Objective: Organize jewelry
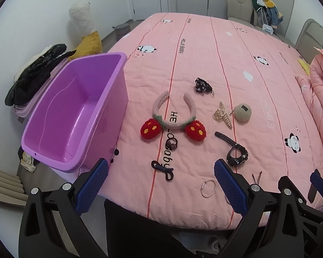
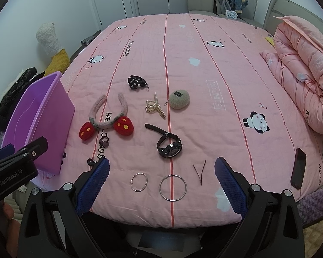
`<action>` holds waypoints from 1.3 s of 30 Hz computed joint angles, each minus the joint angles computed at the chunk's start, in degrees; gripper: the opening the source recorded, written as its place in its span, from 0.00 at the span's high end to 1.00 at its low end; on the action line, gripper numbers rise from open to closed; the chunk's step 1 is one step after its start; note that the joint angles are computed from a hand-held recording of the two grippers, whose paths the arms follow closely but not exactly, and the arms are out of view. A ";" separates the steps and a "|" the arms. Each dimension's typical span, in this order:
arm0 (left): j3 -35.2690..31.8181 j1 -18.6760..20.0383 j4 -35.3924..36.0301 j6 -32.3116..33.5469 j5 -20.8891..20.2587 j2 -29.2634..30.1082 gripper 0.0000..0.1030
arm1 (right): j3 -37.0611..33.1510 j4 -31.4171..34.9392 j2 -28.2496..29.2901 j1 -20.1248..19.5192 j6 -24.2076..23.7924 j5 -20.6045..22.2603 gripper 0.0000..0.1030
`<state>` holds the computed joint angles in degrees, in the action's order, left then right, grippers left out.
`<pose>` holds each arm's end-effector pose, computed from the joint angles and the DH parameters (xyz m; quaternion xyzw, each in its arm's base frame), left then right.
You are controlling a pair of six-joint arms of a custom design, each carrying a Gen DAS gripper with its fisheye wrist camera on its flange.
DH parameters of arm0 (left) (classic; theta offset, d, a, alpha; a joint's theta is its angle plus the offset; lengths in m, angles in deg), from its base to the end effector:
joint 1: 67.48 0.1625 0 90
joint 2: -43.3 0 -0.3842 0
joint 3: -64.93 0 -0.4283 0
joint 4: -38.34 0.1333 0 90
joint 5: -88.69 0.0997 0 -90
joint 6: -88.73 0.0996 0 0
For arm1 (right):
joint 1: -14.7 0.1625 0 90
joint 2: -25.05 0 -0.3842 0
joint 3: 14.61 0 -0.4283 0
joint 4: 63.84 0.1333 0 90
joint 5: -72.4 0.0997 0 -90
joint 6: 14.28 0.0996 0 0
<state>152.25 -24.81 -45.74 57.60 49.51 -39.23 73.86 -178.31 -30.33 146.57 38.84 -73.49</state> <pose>-0.2713 -0.5364 0.4273 0.1664 0.8847 -0.2049 0.3842 0.4832 -0.4630 0.1747 -0.0513 -0.8801 0.2996 0.3647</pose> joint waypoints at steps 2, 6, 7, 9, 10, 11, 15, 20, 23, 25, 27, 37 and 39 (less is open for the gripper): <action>0.65 0.82 0.51 0.06 -0.47 -0.18 0.06 | 2.39 -2.15 -1.01 -0.72 -0.25 1.73 0.09; 1.97 3.28 1.64 0.45 -1.58 -0.35 0.06 | 6.77 -5.65 -3.57 -2.72 -1.33 5.90 0.09; 2.39 3.83 1.99 0.43 -1.45 -0.39 0.06 | 7.96 -6.70 -4.17 -3.24 -1.64 6.82 0.09; 3.69 5.13 1.81 0.87 -1.52 -0.63 0.06 | 10.83 -9.83 -5.37 -4.37 -2.86 8.48 0.09; 4.25 5.79 1.38 1.34 -2.04 -0.72 0.06 | 11.97 -10.87 -5.80 -4.75 -3.25 8.72 0.09; 4.98 6.43 0.78 1.89 -2.35 -0.92 0.06 | 13.38 -12.73 -6.26 -5.16 -4.15 9.08 0.09; 8.93 8.46 -2.66 3.87 -1.95 -1.90 0.06 | 17.81 -17.04 -7.75 -7.08 -6.01 10.53 0.09; 12.94 10.32 -6.47 6.31 -3.86 -2.05 0.06 | 21.76 -20.16 -8.42 -9.44 -7.70 11.02 0.09; 14.78 10.88 -8.27 7.80 -4.89 -1.77 0.06 | 23.82 -21.35 -8.79 -10.77 -8.03 10.49 0.09; 15.48 11.47 -9.72 8.48 -4.95 -1.32 0.06 | 25.20 -22.70 -9.12 -11.90 -8.34 10.00 0.09; 15.71 12.29 -11.36 8.76 -4.15 -0.81 0.06 | 26.11 -23.77 -9.35 -12.93 -8.58 9.60 0.09; 11.98 18.31 -15.59 5.79 -2.53 3.11 0.06 | 28.15 -30.29 -9.00 -17.81 -11.67 8.81 0.09; 11.95 18.52 -16.08 6.02 -2.26 3.63 0.06 | 28.45 -31.30 -9.19 -18.47 -12.36 9.79 0.09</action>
